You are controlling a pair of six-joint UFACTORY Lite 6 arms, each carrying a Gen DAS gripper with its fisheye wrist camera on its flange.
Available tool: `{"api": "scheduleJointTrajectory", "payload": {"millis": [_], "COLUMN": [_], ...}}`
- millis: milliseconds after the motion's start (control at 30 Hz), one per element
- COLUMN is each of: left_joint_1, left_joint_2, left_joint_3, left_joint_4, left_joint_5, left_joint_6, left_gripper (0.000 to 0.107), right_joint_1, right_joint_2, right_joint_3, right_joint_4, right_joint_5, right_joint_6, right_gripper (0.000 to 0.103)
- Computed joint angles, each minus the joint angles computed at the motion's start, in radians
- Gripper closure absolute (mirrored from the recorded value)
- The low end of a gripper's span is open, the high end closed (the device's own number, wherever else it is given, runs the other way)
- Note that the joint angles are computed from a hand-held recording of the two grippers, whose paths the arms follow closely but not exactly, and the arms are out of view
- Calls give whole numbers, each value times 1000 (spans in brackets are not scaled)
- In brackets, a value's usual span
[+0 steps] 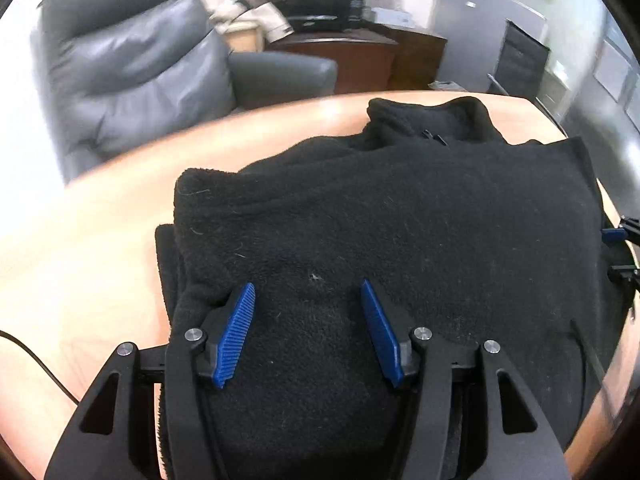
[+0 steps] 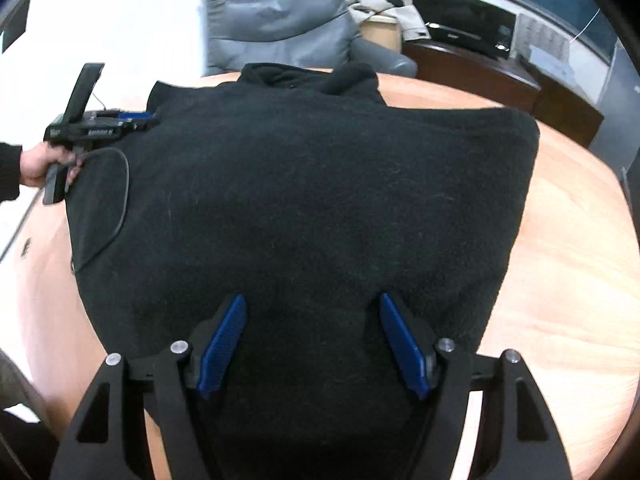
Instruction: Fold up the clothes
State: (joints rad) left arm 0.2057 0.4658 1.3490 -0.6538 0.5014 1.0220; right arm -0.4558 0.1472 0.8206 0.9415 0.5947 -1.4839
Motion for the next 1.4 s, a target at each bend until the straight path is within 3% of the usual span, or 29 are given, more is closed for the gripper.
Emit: {"api": "scheduleJointTrajectory", "payload": {"millis": [167, 300, 367, 400, 467, 600, 767, 833, 867, 967, 1100, 1233, 1300, 1400], "left_joint_1": [-3, -43, -108, -155, -273, -439, -458, -450, -452, -470, -483, -576, -623, -607], "left_joint_2": [-476, -780, -837, -832, -796, -610, -349, -292, -287, -283, -239, -164, -126, -197], "left_joint_3": [-510, -631, -614, -595, -562, -497, -347, -329, -336, -354, -347, -251, -183, -194], "left_joint_4": [160, 219, 200, 186, 188, 222, 137, 124, 109, 74, -27, -44, -34, -163], "left_joint_5": [-34, 117, 171, 188, 177, 51, 45, 31, 15, -33, -93, -129, -124, -93], "left_joint_6": [-229, -339, -339, -330, -321, -272, -182, -140, -118, -82, 33, 11, -17, 131], "left_gripper": [49, 48, 41, 29, 21, 21, 25, 23, 22, 21, 20, 23, 37, 40], "right_joint_1": [-224, -551, -629, -658, -681, -634, -618, -620, -620, -666, -701, -697, -692, -686], "right_joint_2": [-66, 3, 101, 155, 262, 390, 408, 391, 394, 356, 164, -22, -53, -50], "right_joint_3": [14, 102, 176, 217, 292, 341, 250, 219, 213, 168, 140, 224, 321, 443], "right_joint_4": [-90, -195, -258, -289, -321, -306, -250, -226, -232, -218, -151, -97, -92, -99], "right_joint_5": [274, 545, 568, 569, 563, 575, 599, 569, 560, 583, 725, 846, 880, 887], "right_joint_6": [24, -19, -30, -32, -45, -75, -136, -128, -109, -142, -133, -115, -98, -82], "right_gripper": [27, 19, 19, 19, 19, 19, 16, 40, 62, 79, 84, 84, 84, 84]}}
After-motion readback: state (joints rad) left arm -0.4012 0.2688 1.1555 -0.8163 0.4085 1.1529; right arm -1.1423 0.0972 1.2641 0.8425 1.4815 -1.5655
